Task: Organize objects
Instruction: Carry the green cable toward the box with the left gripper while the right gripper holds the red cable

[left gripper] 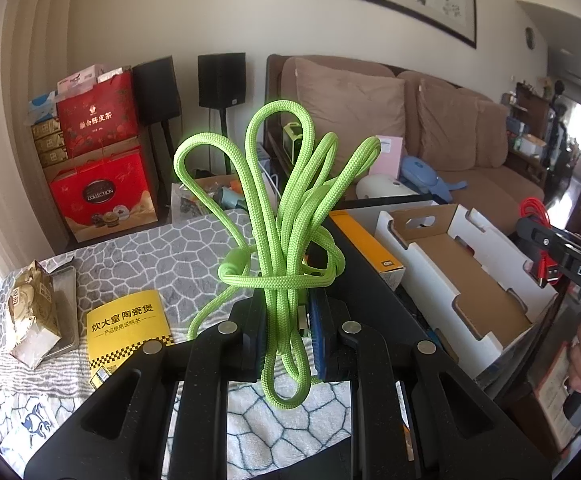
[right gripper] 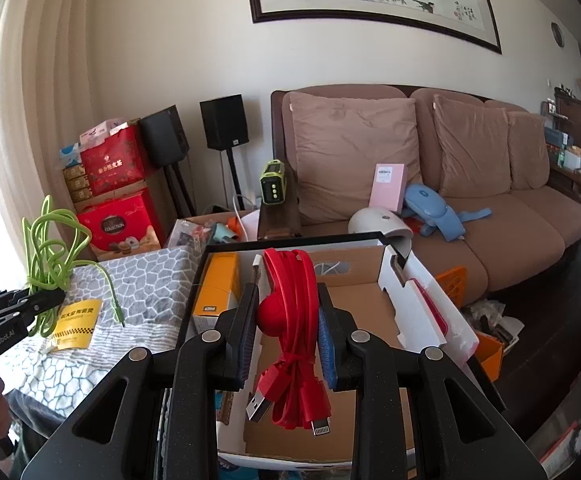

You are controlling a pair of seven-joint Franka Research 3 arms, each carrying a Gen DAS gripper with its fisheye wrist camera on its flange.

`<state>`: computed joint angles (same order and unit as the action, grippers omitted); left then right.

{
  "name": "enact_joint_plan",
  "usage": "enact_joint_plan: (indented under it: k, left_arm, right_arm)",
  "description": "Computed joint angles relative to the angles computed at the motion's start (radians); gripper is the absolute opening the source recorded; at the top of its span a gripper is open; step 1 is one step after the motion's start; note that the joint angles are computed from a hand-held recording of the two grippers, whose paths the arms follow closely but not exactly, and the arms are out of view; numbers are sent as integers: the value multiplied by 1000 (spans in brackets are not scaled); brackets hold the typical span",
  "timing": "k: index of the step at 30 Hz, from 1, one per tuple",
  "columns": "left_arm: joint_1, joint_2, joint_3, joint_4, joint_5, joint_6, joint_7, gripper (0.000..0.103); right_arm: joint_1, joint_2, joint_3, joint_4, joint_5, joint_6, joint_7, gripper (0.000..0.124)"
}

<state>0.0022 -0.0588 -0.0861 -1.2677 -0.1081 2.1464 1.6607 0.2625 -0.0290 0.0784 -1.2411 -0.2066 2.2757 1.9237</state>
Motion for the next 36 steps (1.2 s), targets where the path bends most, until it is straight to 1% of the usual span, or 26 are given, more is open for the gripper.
enact_joint_plan:
  k: [36]
  left_arm:
    - [-15,13,-14,16,-21,5,6,16]
  right_arm:
    - [-14,-10,-5,-6,6,-10,2,26]
